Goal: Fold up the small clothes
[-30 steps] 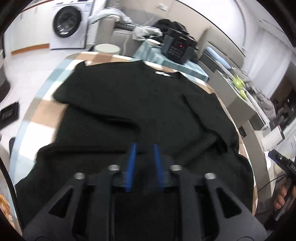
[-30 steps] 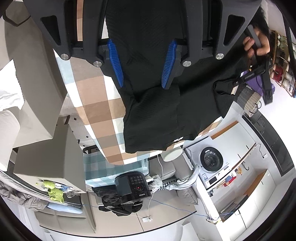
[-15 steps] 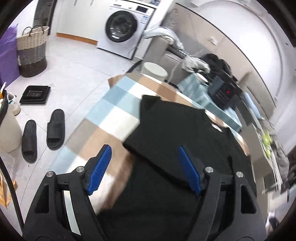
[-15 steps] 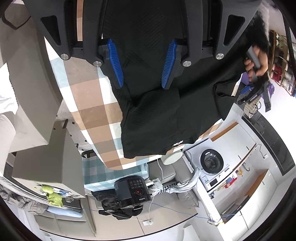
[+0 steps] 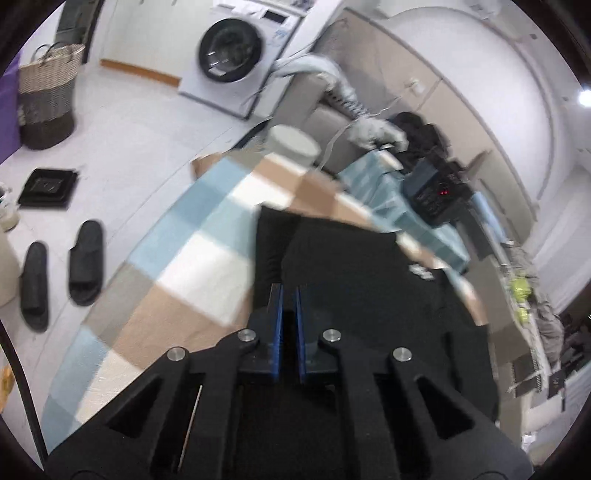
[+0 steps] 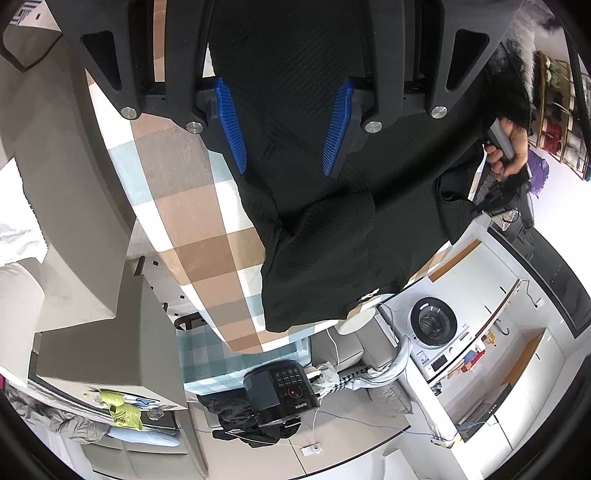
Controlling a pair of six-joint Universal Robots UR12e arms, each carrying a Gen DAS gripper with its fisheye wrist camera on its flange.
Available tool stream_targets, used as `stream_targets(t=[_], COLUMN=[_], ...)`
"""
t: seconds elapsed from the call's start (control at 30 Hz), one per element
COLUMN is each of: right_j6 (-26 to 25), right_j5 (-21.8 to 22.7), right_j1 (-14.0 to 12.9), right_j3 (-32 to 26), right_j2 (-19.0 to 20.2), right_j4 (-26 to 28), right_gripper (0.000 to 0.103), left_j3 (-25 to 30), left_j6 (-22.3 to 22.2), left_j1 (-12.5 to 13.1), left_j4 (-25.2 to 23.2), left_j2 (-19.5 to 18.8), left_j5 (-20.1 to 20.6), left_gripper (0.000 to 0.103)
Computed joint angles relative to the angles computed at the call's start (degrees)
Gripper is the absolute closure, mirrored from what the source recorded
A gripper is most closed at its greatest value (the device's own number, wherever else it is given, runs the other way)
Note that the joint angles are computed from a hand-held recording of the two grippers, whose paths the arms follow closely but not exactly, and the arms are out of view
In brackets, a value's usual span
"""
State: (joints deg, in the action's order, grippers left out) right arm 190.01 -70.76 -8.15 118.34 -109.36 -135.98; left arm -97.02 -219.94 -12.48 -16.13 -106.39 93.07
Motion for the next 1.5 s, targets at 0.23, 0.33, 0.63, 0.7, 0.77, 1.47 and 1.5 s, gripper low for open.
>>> stream_targets(t=[0.23,0.33,0.63,0.7,0.77,1.47,1.5], right_j6=[0.1,-0.1,0.2,-0.1,0.1,-5.7,-5.9], right_j5=[-1.1,-1.5,-1.6,-0.4,1.0,4.9,4.7], right_j1=[0.5,0.5,0.5,0.5,0.3,-3.5,-3.6], right_j3=[-0.2,0.0,0.0,0.2,0.4,5.0,5.1], right_j2=[-0.2,-0.6,-0.6,-0.4,-0.3,-6.0,-6.0], right_j4=[0.4,0.6,0.7,0.5,0.6,6.6,6.5], right_gripper=[0.059,0.059,0.059,0.057,0.047,0.01,0.009], left_j3=[5.7,7.1,2.8,1.3,-0.2,-17.0,-17.7], left_j6=[3.3,4.7,2.2,2.1,2.4,8.8,8.6], left_j1=[-2.1,-3.3,-3.0,-3.0,-3.3,-10.2,-10.4], left_j4=[2.7,0.8,0.5,0.2,-0.6,-9.1,-10.1], left_j2=[-3.0,-3.3,0.3,1.6,3.2,21.1,21.8], left_j5=[-5.7,-3.4,-0.1,0.6,2.2,15.6,16.3], left_gripper=[0.089,0.037,0.025,0.025,0.025,0.001,0.001])
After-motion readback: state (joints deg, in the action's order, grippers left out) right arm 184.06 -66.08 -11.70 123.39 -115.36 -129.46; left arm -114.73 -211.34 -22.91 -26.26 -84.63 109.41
